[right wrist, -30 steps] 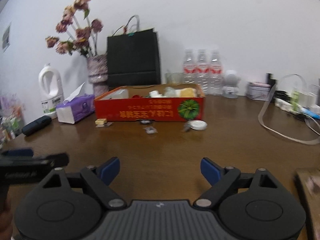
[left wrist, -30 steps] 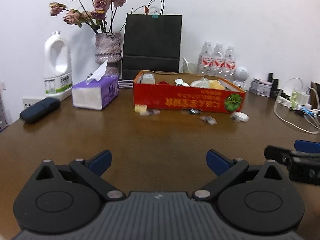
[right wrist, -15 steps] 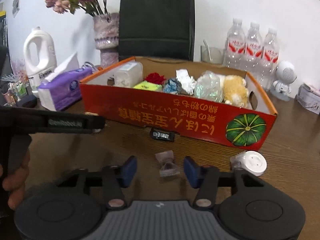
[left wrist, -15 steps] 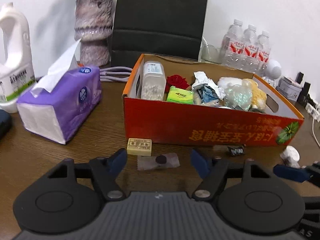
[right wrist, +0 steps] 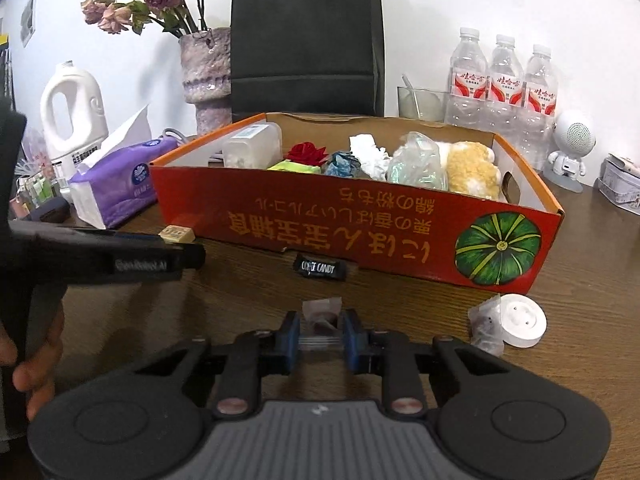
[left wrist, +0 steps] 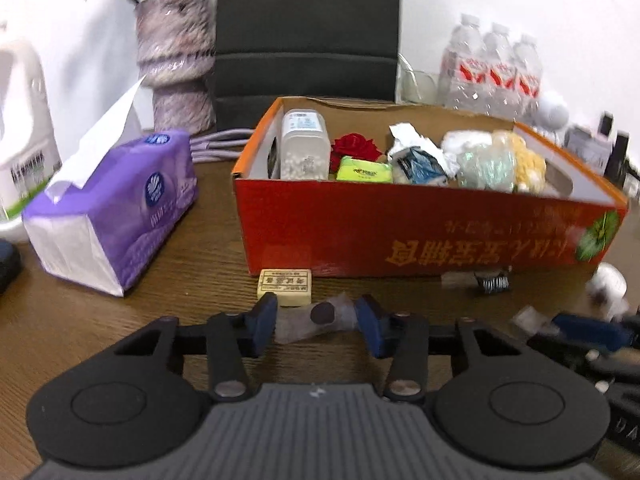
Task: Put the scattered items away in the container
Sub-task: 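Grasp a small clear wrapper with the left tool while the right tool grasps another wrapper, then carry both wrappers over the box and open both tools to drop them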
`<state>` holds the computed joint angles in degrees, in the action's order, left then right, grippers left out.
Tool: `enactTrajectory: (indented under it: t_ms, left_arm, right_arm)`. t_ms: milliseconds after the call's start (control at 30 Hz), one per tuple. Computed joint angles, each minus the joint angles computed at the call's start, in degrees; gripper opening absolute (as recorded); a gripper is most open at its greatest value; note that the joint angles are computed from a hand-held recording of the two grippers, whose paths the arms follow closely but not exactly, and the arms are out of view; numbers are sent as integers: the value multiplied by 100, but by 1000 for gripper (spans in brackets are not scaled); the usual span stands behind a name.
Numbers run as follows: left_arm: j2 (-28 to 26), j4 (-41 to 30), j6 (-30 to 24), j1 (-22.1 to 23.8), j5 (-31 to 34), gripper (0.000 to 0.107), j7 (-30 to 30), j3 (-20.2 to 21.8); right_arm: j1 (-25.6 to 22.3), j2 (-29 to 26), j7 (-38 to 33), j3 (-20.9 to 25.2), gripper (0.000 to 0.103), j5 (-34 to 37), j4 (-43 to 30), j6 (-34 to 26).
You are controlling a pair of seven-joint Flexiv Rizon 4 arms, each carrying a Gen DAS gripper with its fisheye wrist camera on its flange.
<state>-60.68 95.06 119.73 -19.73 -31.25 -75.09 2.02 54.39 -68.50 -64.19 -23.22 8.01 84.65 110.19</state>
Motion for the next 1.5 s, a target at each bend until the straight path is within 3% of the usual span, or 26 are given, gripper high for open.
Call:
enactTrajectory:
  t_ms: [133, 300, 400, 467, 567, 700, 800, 933, 1233, 1500]
  left_arm:
    - [42, 94, 76, 66, 178, 29, -20, -82]
    - [73, 183, 159, 157, 349, 26, -67, -183]
    - [121, 369, 431, 164, 470, 15, -170, -241]
    - [191, 581, 593, 91, 425, 14, -236, -268]
    - [320, 1033, 1045, -73, 291, 13, -428, -316]
    - [589, 1791, 1768, -140, 287, 8, -874, -543]
    - [737, 2342, 2377, -324, 166, 8, -1213, -622]
    - [639, 2672, 3261, -1015, -470, 8, -823, -507]
    - [648, 3058, 4484, -1090, -665, 8, -590, -882]
    - [601, 3143, 4892, -947, -550, 8, -575, -1033]
  right_arm:
    - [65, -1, -26, -54, 22, 20, 37, -2]
    - [149, 7, -52, -111, 22, 46, 92, 6]
    - [54, 78, -132, 73, 21, -29, 157, 125]
    - [-21, 202, -201, 296, 21, -40, 302, 278]
    - [440, 298, -362, 72, 21, 497, 725, 633]
    - [512, 622, -568, 537, 21, 982, 1364, 1240]
    - [828, 738, -894, 520, 22, 1536, 1781, 1736]
    - [1001, 870, -1205, 662, 22, 2146, 2093, 2363]
    - [852, 1153, -1814, 1313, 22, 2691, 2513, 3160]
    - [577, 1261, -2386, 1833, 22, 2926, 2433, 3510]
